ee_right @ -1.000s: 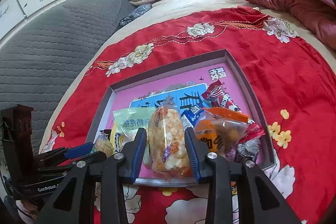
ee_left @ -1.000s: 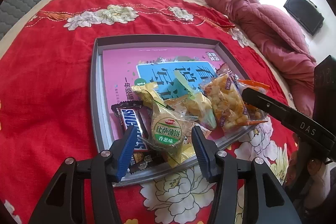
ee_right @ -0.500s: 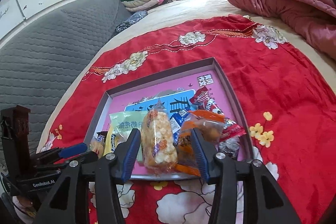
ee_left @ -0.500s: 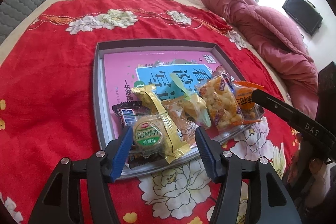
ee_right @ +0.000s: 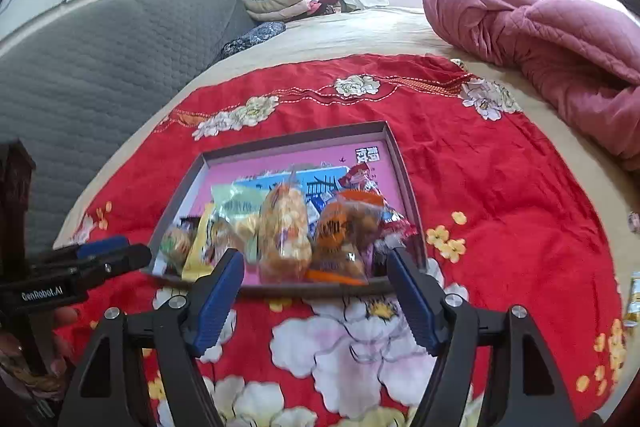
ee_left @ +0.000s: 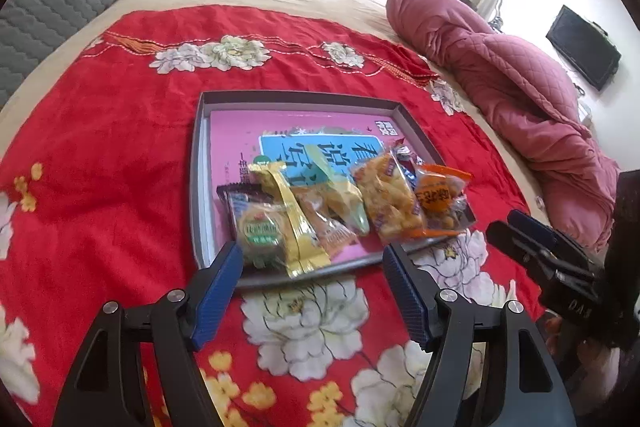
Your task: Organize snacks
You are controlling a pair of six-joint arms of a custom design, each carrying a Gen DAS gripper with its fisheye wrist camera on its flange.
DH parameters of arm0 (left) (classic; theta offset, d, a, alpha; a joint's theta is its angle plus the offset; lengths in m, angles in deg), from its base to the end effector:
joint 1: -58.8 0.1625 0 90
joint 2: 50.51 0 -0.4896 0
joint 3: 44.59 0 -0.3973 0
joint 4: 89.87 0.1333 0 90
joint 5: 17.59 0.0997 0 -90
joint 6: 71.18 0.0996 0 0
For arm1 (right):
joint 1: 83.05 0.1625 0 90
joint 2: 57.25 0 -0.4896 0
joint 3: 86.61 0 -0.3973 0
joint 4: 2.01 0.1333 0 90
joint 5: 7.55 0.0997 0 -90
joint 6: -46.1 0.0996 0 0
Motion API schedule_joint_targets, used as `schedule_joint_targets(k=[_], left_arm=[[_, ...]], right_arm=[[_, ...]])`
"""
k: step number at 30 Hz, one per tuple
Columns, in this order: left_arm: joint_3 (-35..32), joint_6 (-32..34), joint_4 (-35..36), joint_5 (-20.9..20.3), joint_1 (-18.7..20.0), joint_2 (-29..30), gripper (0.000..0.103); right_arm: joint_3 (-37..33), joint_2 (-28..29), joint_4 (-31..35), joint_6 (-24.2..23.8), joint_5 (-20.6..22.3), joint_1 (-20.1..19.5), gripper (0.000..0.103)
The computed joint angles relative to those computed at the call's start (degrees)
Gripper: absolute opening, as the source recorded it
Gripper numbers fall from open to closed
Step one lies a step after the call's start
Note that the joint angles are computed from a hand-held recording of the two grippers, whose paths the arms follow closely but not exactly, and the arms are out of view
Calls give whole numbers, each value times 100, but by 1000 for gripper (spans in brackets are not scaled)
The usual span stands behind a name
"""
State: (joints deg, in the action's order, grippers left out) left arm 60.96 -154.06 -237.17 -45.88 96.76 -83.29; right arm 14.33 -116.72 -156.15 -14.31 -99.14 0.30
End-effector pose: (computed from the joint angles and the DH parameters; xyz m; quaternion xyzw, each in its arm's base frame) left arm -0.3472 -0.5512 -0.0240 -0.1596 0.8384 -0.4251 0.3015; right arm 0.0513 -0.6873 0.2677 0.4408 -0.8757 0.1563 0.1199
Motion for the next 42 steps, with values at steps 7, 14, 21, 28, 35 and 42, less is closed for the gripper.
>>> schedule_joint_targets(k=[7,14,21,28,35,42], left_arm=[[-270,-916,1054,-158,-195,79,74],[-421,-1269,1490,-451,-300,204,74],[-510,-1304,1572,-533,-345,282,75],[-539,-1364,1635,-552,-366,297,75],[-501,-1400,1593,-532,-383,282,75],[-513,-1394,1606,-528,-387,288,75]], right_arm=[[301,-300,66,-31,-184,-91,81],[544,-453,-129,-118,-431,-171,82],[631,-542,-153,-191,-461,-212,82],[716,-573,-289,-323,-497,-201,82],[759,-592,-338,-404,-535,-197,82],[755,-584,-355,-403,-572,-199,82]])
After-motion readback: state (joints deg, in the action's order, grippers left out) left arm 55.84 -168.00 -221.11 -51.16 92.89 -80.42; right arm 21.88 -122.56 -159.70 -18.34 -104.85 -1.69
